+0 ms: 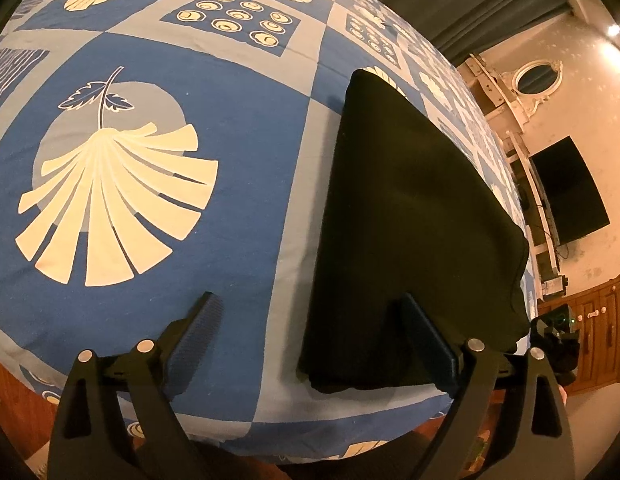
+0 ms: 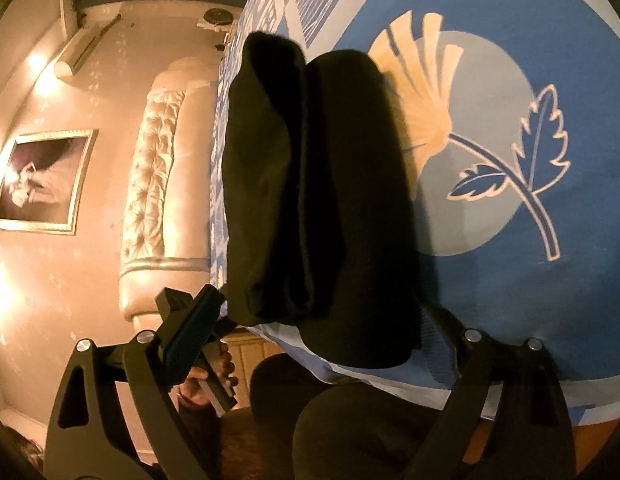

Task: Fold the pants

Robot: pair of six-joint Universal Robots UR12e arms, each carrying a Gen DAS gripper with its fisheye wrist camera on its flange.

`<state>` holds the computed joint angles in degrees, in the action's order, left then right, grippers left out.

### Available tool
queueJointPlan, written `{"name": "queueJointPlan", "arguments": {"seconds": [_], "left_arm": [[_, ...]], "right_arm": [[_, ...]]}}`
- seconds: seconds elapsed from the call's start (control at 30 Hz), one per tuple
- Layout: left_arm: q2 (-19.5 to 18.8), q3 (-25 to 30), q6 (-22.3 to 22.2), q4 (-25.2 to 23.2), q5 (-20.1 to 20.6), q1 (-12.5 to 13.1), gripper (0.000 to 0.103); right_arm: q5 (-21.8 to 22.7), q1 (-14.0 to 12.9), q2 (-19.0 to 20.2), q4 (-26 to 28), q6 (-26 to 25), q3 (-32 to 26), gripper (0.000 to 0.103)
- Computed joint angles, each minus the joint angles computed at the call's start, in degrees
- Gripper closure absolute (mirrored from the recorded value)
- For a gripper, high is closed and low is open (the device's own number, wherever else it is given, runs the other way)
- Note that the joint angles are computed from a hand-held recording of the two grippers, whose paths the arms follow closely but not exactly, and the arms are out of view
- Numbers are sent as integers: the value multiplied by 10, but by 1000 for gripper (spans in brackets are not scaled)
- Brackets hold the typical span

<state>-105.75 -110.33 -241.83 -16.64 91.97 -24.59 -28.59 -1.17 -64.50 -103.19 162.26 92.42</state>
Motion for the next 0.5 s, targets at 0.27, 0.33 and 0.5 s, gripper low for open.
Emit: {"name": "queueJointPlan", "arguments": {"seconds": [0.27, 0.33, 0.5], "left_arm": [[9, -35, -17, 73, -78, 25, 13], [8, -44, -9, 97, -109, 33, 13], [2, -63, -3, 164, -167, 47, 13]], "right_arm": [[2, -4, 0, -23, 28, 3, 12], [-1, -3, 1, -23, 25, 1, 12], [-9, 2, 3, 18, -21, -7, 12]]}}
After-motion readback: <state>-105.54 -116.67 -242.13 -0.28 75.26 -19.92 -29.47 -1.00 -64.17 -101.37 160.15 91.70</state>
